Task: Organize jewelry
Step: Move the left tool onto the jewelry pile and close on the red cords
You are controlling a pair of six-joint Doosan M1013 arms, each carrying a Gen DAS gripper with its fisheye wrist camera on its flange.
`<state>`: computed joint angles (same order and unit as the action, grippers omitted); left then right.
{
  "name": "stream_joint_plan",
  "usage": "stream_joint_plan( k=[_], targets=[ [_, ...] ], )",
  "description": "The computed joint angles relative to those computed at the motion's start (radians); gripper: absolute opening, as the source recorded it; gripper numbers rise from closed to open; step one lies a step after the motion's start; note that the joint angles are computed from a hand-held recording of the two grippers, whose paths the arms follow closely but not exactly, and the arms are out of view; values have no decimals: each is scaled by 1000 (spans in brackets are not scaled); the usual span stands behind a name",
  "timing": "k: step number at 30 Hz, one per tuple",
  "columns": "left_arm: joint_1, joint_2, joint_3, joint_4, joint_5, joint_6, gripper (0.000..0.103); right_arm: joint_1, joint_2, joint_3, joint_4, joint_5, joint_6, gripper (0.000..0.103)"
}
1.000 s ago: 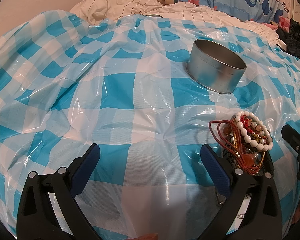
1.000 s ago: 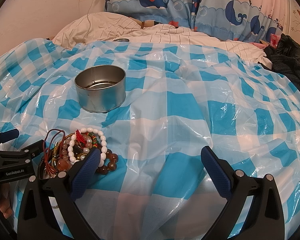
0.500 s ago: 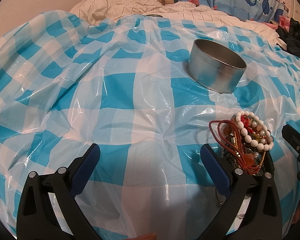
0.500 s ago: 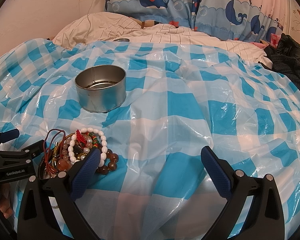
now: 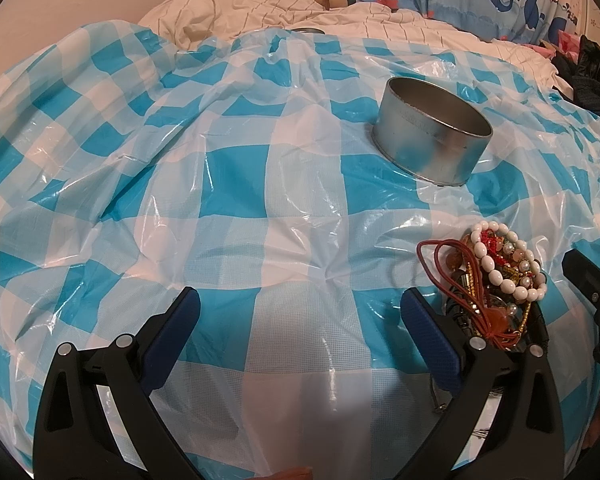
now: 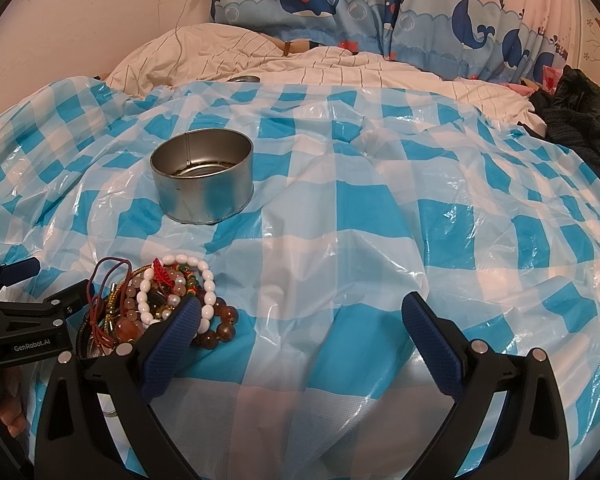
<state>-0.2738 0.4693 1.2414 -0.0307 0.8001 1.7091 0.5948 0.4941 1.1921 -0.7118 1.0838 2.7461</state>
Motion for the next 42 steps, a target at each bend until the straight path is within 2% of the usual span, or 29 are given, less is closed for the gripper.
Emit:
stream_joint_plan(
  k=[3,8,11,17,19,22,26,29,35,39,40,42],
  targets=[
    [3,1,-2,-10,4,7,97,-1,-5,5,4,-11,-2,96],
    [9,8,-14,-49,33,22,97,0,-16,21,25,-80,-22,96],
    [22,13,-24,-88,58,38,97,4,-11,12,33,-85,-45,96],
    [30,13,-25,-99,57,38,97,-11,-5,1,113,-107,-100,96],
    [36,10,-24,-154,58,71,97,-17,-5,2,141,-117,-113,96],
    [51,6,-22,-299,65,174,97,-17,-8,5,145,-124,-116,96],
    [61,32,-57,-429,160,249,97,-17,-6,1,146,-108,-107,96],
    [64,44,-70,-495,193,266,97,-20,-10,5,153,-103,-94,96],
    [64,53,-77,-577,223,284,97,-24,-17,14,152,-105,-90,96],
    [47,49,-73,-527,223,295,96,-22,-14,10,150,-95,-93,96],
    [48,47,-71,-530,223,300,94,-22,-13,9,151,-94,-95,96],
    [54,45,-65,-559,219,330,79,-22,-13,9,148,-91,-97,96]
  ],
)
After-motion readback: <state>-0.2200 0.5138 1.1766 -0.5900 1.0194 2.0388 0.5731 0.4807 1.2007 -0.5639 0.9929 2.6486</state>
